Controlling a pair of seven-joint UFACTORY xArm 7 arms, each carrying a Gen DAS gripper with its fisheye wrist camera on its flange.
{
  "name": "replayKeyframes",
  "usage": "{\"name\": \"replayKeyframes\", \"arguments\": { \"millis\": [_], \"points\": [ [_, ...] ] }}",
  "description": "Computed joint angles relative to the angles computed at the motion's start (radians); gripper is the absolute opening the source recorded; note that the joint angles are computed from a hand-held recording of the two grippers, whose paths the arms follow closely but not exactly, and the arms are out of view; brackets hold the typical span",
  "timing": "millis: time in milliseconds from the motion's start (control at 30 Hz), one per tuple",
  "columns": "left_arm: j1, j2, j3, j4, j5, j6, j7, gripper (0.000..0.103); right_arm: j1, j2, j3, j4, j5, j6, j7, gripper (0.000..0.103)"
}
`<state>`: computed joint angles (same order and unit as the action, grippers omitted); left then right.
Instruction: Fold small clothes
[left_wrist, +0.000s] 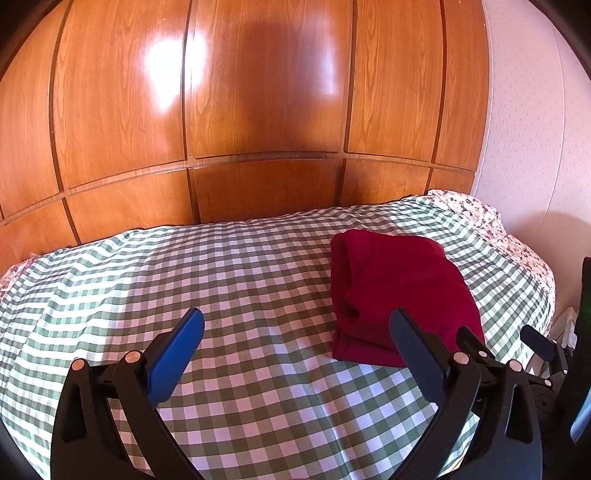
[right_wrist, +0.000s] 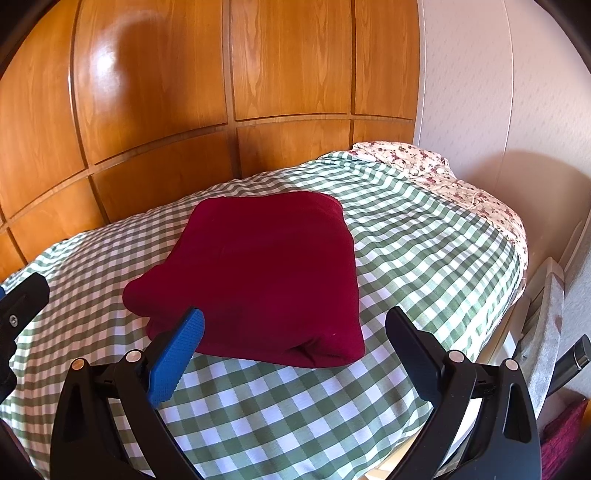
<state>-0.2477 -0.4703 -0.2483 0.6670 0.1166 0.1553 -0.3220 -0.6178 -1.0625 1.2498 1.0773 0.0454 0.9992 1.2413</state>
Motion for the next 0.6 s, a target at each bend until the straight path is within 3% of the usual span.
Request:
{"name": "replayKeyframes", "arguments": {
  "millis": [600],
  "points": [
    [-0.013,0.028,0.013,0.01,-0.004,0.033,0.002,0.1,0.004,0.026,0.009,-0.015,0.003,-0.021,0.01,0.098]
  ]
}}
